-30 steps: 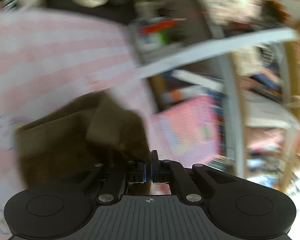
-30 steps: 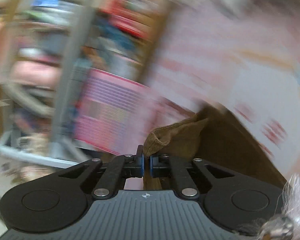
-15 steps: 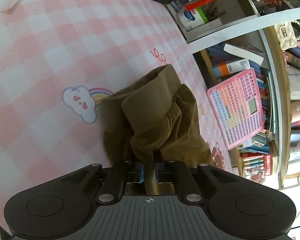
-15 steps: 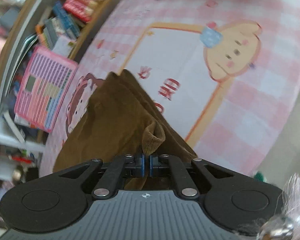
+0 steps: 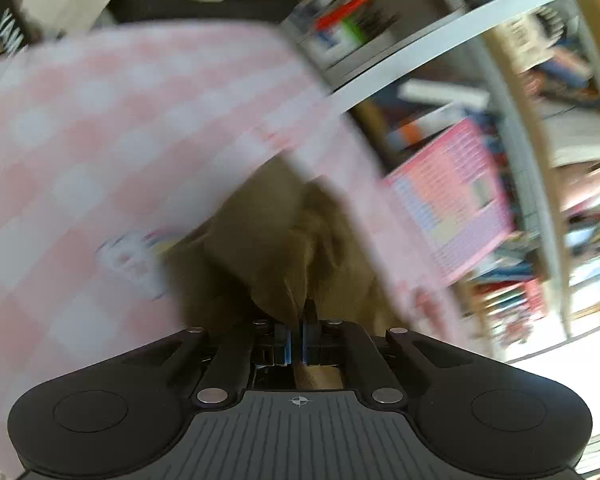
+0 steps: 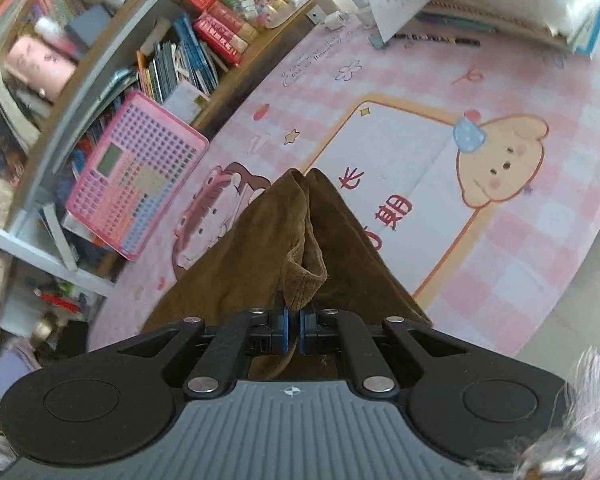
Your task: Fold clothes
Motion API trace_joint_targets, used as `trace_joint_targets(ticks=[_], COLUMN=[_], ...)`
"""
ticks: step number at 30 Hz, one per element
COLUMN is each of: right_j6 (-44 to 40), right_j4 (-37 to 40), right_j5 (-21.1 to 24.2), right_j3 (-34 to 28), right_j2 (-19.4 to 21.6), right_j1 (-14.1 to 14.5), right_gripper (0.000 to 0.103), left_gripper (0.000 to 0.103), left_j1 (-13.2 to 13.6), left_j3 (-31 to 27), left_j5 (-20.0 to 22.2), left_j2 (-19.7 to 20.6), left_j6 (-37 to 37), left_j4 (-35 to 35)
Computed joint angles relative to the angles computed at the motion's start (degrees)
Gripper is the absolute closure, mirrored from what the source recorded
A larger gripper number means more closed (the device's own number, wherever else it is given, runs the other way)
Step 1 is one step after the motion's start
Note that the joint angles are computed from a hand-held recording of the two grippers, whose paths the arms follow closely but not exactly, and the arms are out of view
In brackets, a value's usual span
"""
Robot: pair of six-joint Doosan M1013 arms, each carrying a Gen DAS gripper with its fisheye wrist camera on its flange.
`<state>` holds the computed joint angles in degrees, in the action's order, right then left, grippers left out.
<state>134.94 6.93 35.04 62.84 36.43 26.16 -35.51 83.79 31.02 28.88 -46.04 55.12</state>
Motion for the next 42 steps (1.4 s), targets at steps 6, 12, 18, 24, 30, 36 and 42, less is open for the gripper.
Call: trace_joint_targets(ticks=[6, 12, 18, 24, 30, 36, 42], right_j6=[2.3, 2.8, 0.4, -2.0, -6.1, -9.3, -11.6], right_j4=[-7.1, -19.9, -21.8, -21.7, -23.9, -26.1, -26.9], right_j5=[6.9, 7.9, 11.9, 12.6, 13.5, 14.6, 15.7], right_j3=[-2.4, -2.2, -3.9, -4.9, -9.2, -15.7, -18.4], right_j2=[2.6, 1.8, 3.1, 4.2, 7.0, 11.0, 12.6], right_j1=[0.8, 2.4, 2.8, 3.1, 3.2, 3.5, 4.0], right_gripper=[0.091, 0.075, 0.069, 0.078, 0.083, 0.084, 0.084], left_gripper=[0.089, 0.056, 0.039, 0.076, 0.088, 0.087, 0.086], left_j1=[-0.4, -1.9, -1.7, -0.9, -2.8, -3.2, -1.6], left_j3=[1.1, 3.7, 3.5, 1.0, -3.3, -3.0, -0.9], left_j5=[-0.2, 4.2, 5.7, 6.2, 11.9, 14.3, 12.4], left_j2=[-0.2, -2.5, -2.0, -0.2, 0.8, 0.2, 0.4], left_j6=[-3.1, -7.9, -10.8, -13.7, -0.3, 4.9, 4.8], left_j4=[0.1, 2.4, 1.9, -0.3, 7.7, 7.4, -0.2])
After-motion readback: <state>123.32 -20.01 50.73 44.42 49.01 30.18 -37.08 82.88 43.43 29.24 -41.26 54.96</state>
